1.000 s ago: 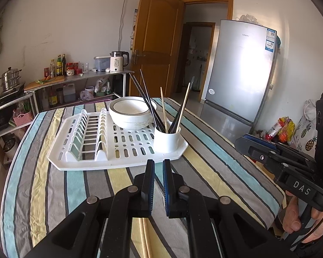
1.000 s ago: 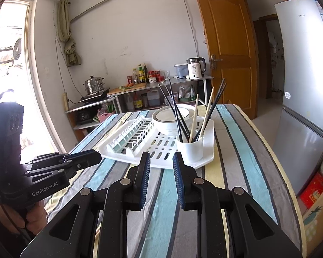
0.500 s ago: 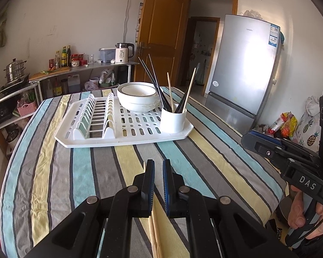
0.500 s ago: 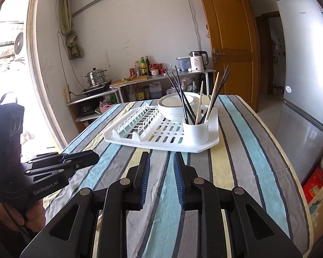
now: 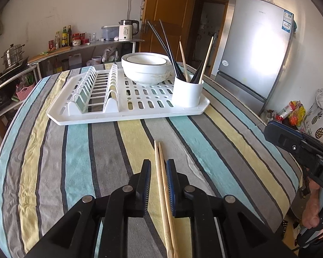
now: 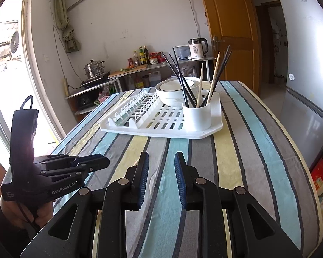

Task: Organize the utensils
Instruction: 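Withdraw both open tools from the cup toward the wooden chopsticks on the cloth, then close the left tool on a wooden chopstick while the right tool grasps another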

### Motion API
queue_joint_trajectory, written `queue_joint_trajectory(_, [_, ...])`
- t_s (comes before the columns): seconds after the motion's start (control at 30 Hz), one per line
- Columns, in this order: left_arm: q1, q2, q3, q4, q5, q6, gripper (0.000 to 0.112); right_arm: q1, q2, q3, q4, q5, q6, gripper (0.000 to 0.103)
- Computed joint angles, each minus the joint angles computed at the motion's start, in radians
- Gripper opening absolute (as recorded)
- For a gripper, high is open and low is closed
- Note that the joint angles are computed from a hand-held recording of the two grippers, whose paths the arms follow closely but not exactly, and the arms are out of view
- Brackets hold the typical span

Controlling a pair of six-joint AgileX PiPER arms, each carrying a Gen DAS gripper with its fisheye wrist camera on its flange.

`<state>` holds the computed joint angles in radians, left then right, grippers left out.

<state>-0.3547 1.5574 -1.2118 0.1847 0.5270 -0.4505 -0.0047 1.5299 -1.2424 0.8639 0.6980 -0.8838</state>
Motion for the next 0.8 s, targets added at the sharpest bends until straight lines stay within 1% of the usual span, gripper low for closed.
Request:
queue_joint_trajectory(0.2, [0.029,0.13,-0.07,-0.058,0.041,0.056,0.015,0.001,0.033,-0.011,-0.004,0.001,0.004,0.026])
queue_joint_trajectory(0.27, [0.034,0.155,-0.084,-0.083,0.046,0.08,0.016,0.0,0.043,-0.015,-0.003,0.003,0.003,0.026])
queue_joint_trajectory(0.3, [0.033,0.155,-0.079,-0.079,0.032,0.078,0.016,0.0,0.048,-0.017,-0.005,0.003,0.004,0.026])
queue_joint_trajectory(0.37, [0.03,0.163,-0.088,-0.078,0.035,0.084,0.019,0.0,0.056,-0.021,-0.006,0.003,0.005,0.026])
queue_joint_trajectory(0.5, [0.019,0.169,-0.102,-0.046,0.056,0.069,0.02,-0.002,0.069,-0.029,-0.003,0.005,0.006,0.026])
queue_joint_trajectory(0.6, [-0.005,0.176,-0.11,0.028,0.069,0.021,0.024,-0.002,0.07,-0.031,-0.005,0.005,0.008,0.026])
queue_joint_trajectory(0.67, [-0.033,0.187,-0.123,0.088,0.087,-0.029,0.031,-0.002,0.072,-0.031,-0.002,0.006,0.005,0.026])
queue_joint_trajectory(0.8, [-0.061,0.189,-0.118,0.144,0.087,-0.071,0.032,0.0,0.077,-0.029,0.0,0.005,0.0,0.026])
